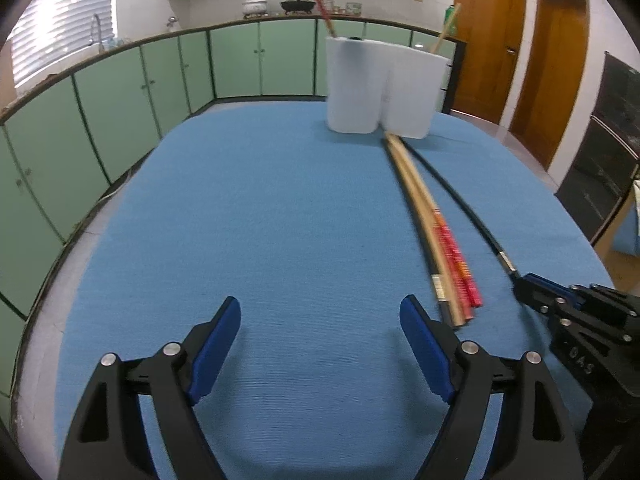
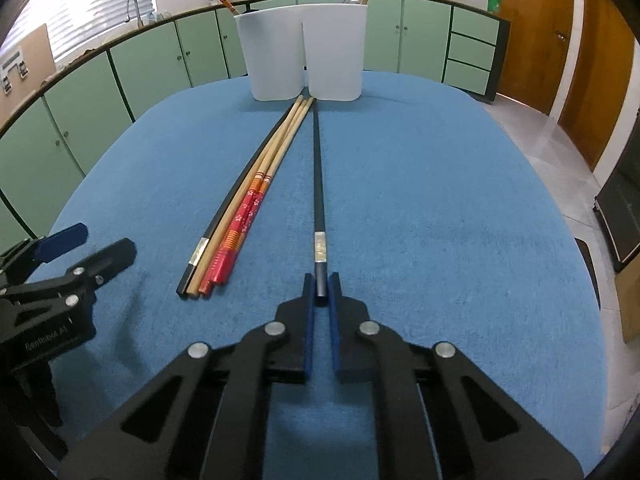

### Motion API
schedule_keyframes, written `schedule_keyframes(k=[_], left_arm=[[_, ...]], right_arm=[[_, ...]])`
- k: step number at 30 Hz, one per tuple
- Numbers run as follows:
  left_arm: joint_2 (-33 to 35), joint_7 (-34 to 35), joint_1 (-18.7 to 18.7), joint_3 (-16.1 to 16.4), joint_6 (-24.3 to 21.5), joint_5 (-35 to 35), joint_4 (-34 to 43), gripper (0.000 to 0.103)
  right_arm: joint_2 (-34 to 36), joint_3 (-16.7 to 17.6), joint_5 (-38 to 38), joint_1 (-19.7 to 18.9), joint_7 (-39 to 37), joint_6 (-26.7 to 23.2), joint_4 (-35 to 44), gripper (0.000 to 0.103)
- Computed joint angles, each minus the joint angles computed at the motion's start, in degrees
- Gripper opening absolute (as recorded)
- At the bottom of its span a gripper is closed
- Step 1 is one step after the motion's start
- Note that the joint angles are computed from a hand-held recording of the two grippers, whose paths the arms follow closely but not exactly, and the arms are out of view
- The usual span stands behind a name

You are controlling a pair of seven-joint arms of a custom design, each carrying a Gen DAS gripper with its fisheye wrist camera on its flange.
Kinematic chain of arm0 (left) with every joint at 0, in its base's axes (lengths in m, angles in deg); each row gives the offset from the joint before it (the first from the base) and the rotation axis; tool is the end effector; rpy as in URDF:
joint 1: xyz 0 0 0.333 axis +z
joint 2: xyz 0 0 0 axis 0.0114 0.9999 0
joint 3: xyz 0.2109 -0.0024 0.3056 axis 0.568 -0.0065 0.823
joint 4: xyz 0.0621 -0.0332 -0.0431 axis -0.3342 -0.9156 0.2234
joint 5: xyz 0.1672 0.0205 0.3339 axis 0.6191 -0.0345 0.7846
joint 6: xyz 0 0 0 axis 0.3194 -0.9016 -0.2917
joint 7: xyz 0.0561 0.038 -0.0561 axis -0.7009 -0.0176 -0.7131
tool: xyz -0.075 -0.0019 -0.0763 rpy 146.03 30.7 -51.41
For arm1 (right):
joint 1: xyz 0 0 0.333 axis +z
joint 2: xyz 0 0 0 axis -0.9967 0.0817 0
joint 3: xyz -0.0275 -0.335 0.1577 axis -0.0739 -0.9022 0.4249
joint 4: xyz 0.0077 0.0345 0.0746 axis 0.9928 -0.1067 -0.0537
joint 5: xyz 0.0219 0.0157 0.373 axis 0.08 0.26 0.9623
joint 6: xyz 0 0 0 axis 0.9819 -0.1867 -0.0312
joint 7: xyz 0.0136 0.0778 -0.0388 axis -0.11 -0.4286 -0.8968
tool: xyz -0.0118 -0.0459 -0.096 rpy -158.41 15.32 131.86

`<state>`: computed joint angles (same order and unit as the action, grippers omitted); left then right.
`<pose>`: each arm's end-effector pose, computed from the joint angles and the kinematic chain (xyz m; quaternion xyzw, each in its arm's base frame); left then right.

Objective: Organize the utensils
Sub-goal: 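Grasp a black chopstick end with the right gripper and pull it out, then grasp the black chopstick with the left gripper while the right gripper releases it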

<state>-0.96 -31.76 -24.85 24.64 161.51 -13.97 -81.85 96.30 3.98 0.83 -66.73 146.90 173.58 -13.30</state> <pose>0.6870 -0.3328 0.4460 -0.6719 0.6493 -0.2625 0.2409 0.7033 0.2465 0.4346 -0.7487 0.5771 -0.1861 0.2677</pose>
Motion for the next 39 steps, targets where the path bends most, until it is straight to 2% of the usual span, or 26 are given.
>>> schedule_keyframes(k=[2, 14, 19, 26, 29, 31, 32, 34, 39], left_arm=[[0.5, 1.3, 0.4, -1.1, 0.4, -0.9, 0.7, 0.08], [4.7, 8.9, 0.3, -3.2, -4.0, -7.2, 7.4, 0.08], [4.8, 8.6, -0.2, -2.3, -4.4, -8.1, 7.5, 0.082], [2.7, 4.4, -1.4, -0.2, -4.6, -5.0, 4.6, 0.081], [1.0, 2.5, -1.3, -0.1, -2.1, -3.3, 1.3, 0.08], [0.1, 1.9, -1.2, -0.2, -0.5, -2.3, -0.5, 0.08], [-0.2, 1.5, -1.4, 0.0, -0.1, -1.7, -1.0, 0.081], [-0.4, 1.4, -1.3, -0.2, 0.2, -1.2, -1.2, 0.081], [1.3, 4.0, -0.4, -1.8, -3.3, -3.2, 1.9, 0.079]], right_arm=[[-0.5, -1.1, -0.6, 0.5, 0.8, 0.5, -0.9, 0.006], [-0.7, 0.6, 1.7, -1.9, -0.1, 1.0, -1.6, 0.006], [-0.7, 0.7, 2.1, -2.0, -0.5, 1.1, -1.6, 0.007], [-1.0, 1.3, 2.2, -2.4, -2.2, 1.2, -2.1, 0.008], [-1.3, 3.8, 4.3, -4.6, -5.1, 1.6, -2.8, 0.012], [-1.8, 5.1, 5.7, -5.8, -7.2, 2.1, -3.7, 0.025], [-2.0, 5.4, 6.2, -6.1, -8.0, 2.2, -4.0, 0.027], [-2.5, 5.5, 7.1, -6.3, -9.1, 2.5, -4.7, 0.028], [-2.4, 6.0, 9.2, -6.8, -11.1, 2.2, -4.5, 0.028]])
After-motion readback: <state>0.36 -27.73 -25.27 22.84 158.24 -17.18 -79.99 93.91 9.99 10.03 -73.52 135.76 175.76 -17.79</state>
